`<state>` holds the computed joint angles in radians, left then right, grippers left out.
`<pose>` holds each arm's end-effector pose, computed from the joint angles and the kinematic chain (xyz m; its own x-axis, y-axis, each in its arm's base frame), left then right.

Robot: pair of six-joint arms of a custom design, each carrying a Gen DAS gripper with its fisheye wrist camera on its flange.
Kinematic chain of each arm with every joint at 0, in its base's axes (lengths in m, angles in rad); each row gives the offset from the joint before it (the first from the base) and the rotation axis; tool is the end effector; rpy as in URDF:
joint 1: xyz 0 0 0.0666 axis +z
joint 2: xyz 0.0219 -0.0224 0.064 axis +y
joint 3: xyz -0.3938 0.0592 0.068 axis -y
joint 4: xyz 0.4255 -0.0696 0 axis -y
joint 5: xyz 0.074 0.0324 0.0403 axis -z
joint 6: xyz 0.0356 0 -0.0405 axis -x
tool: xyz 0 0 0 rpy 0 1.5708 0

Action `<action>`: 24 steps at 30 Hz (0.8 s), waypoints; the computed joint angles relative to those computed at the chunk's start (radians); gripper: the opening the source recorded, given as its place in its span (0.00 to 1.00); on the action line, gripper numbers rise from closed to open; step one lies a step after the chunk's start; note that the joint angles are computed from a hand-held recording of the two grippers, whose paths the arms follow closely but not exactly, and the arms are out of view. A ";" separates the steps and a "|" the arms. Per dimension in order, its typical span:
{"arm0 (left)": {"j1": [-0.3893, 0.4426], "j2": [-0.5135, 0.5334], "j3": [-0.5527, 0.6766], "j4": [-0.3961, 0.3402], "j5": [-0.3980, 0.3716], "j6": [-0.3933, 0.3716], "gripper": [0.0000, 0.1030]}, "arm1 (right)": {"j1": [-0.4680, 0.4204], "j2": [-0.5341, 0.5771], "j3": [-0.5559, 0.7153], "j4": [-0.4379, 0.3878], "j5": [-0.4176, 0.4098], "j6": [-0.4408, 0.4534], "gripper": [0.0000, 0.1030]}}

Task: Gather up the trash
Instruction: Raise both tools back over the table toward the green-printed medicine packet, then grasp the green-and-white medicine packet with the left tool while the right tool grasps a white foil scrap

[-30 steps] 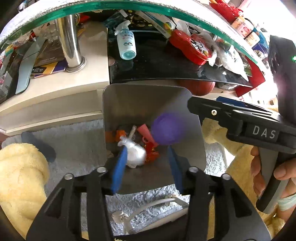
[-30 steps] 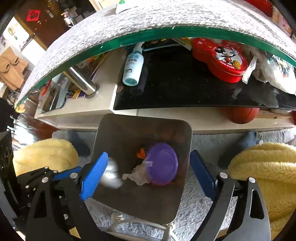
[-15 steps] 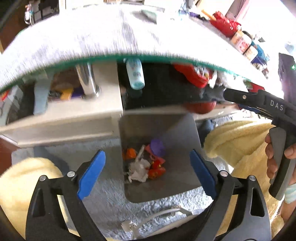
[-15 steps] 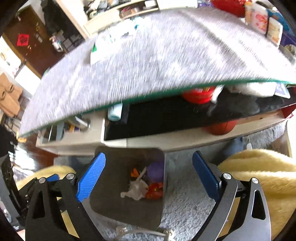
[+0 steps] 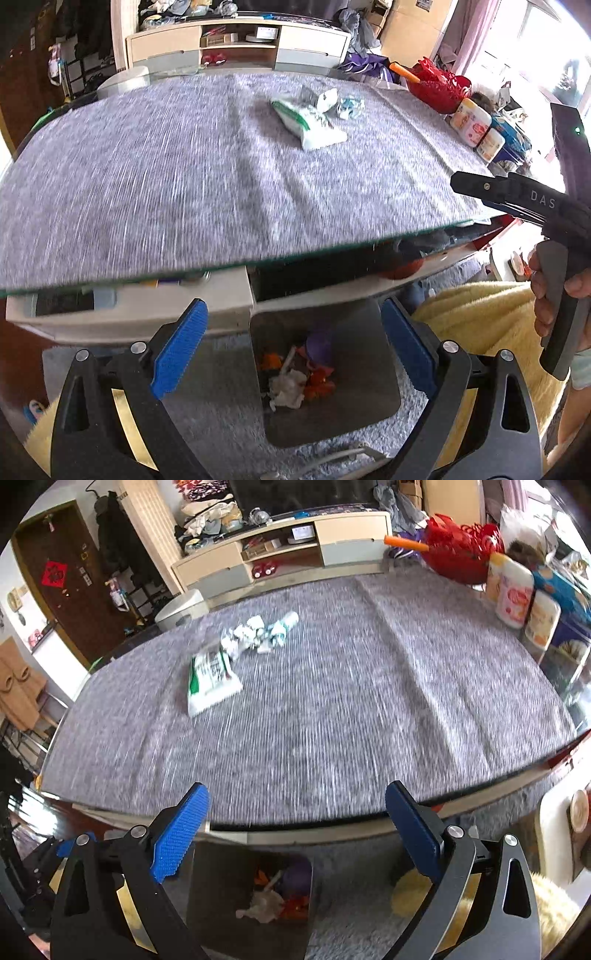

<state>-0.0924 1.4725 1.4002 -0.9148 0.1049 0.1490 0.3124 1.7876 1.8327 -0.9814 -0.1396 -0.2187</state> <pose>0.5328 -0.0535 0.4070 -0.8438 -0.0701 -0.5320 0.0242 0.9855 -0.1682 0.6292 0.2080 0.4316 -0.8312 -0.0427 -0.5543 -0.2074 0.9489 0.2380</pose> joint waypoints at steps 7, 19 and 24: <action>0.007 0.105 0.140 -0.019 -0.002 -0.010 0.87 | -0.004 0.117 0.177 -0.051 0.010 0.007 0.94; 0.010 0.323 0.412 -0.059 0.003 0.000 0.87 | -0.011 0.353 0.534 -0.145 -0.014 0.005 0.92; 0.006 0.422 0.540 -0.097 -0.007 0.008 0.86 | -0.010 0.530 0.820 -0.279 -0.037 0.021 0.74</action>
